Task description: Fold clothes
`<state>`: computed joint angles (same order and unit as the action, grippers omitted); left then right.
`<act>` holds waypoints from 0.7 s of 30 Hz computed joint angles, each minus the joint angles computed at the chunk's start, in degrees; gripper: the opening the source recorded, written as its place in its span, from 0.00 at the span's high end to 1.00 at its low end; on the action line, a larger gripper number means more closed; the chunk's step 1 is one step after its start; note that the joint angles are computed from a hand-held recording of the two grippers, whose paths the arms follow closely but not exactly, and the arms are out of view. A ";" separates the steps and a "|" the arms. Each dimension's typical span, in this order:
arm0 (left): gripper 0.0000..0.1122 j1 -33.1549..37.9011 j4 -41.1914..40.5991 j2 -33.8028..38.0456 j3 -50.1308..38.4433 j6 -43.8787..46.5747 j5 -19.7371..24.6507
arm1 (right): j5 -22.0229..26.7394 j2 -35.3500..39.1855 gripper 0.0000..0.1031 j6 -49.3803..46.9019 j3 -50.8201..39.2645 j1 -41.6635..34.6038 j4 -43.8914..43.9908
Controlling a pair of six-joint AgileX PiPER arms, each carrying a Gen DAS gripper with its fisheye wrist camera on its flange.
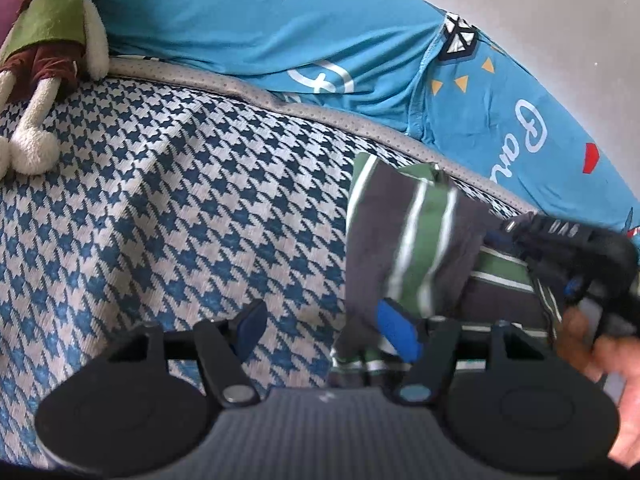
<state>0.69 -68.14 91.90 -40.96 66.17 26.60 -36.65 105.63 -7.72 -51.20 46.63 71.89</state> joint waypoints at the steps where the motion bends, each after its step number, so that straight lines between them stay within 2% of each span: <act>1: 0.37 -0.40 -0.03 -0.08 0.14 0.08 -0.31 | 1.23 -0.28 0.91 -0.93 -0.06 -0.57 1.24; 3: 0.37 -1.20 0.01 -0.25 0.40 0.11 -0.91 | 2.46 -0.41 0.87 0.77 0.36 -1.37 1.62; 6: 0.37 -2.12 0.62 -0.19 0.59 -0.67 -1.59 | 1.86 -0.63 0.85 -2.62 0.08 -0.87 6.72; 11: 0.37 -3.68 2.33 -0.05 0.58 -2.48 -3.19 | 10.86 -2.19 0.85 -5.62 1.02 -2.28 8.44; 15: 0.36 -4.49 4.11 0.53 0.06 -4.99 -4.11 | 13.52 -3.00 0.85 -10.92 1.91 -0.52 12.98; 18: 0.36 -4.85 6.45 0.62 -0.22 -8.22 -4.94 | 15.19 -4.13 0.85 -7.94 3.34 0.97 9.68; 21: 0.36 -4.58 6.27 0.14 -0.11 -8.43 -4.81 | 13.48 -4.92 0.85 -5.45 4.59 3.99 7.98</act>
